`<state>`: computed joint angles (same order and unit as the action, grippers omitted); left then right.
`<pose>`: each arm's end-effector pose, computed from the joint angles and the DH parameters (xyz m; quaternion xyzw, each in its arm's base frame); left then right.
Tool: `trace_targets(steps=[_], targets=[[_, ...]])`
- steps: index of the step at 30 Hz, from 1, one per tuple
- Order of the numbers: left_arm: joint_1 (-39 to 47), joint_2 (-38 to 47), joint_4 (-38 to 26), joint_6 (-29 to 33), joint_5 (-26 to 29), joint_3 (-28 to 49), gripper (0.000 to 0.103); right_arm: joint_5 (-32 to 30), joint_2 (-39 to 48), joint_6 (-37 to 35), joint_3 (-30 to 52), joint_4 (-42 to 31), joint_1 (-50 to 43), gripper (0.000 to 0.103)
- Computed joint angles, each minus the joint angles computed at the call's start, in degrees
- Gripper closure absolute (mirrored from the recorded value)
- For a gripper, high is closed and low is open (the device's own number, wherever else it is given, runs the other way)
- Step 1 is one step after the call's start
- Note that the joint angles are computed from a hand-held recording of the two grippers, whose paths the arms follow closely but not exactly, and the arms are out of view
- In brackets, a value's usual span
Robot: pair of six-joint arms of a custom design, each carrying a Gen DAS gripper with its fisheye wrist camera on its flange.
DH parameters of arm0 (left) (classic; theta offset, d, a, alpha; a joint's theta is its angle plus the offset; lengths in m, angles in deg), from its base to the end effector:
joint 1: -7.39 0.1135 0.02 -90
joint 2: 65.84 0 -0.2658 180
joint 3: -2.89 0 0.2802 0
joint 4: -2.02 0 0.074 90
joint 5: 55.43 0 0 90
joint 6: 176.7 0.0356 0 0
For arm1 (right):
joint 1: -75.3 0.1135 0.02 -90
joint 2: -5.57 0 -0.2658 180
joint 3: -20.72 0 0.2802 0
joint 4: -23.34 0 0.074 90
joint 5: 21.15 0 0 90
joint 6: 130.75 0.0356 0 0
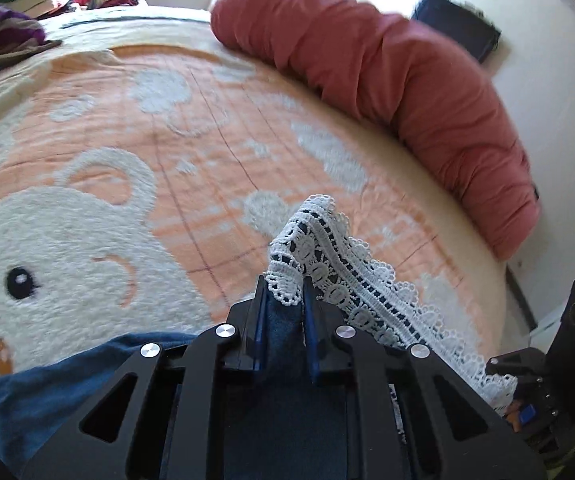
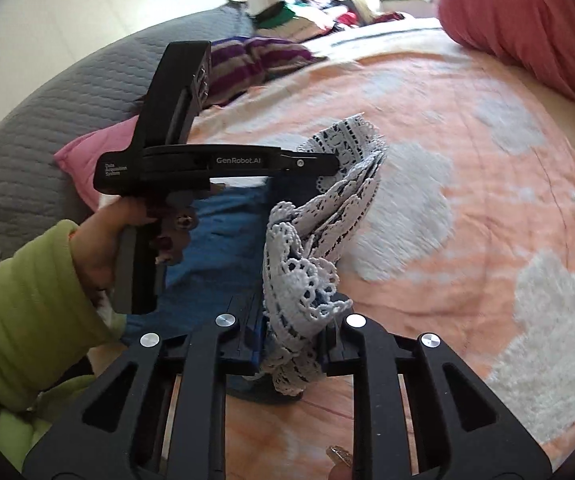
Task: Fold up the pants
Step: 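Lift the lace cuff with both grippers and fold it over the pants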
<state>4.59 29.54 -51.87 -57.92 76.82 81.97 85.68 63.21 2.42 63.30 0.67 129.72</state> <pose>0.3463 -0.0409 0.2051 0.3097 0.8673 -0.3099 0.2362 0.1444 0.1841 0.1991 -0.0229 0.8901 0.2413 0.3859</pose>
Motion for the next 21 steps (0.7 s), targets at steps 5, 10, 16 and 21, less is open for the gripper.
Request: trace_targets(steps=[5, 10, 16, 21], targets=[[7.64, -1.52, -4.44, 2.99, 5.08, 1.47, 0.088, -0.65, 7.11, -5.1, 7.71, 1.38, 1.97, 0.09], [16.47, -0.93, -9.41, 8.68, 8.24, 3.08, 0.088, -2.97, 17.27, -9.13, 16.58, 2.49, 4.21, 0.09], [25.88, -0.28, -10.18, 9.34, 8.1, 3.03, 0.079, -6.14, 31.4, -11.86, 29.09, 0.22, 6.65, 0.09], [36.24, 1.48, -10.16, 6.74, 10.55, 5.37, 0.054, -9.22, 39.21, -13.34, 36.5, -1.55, 9.88, 0.084]])
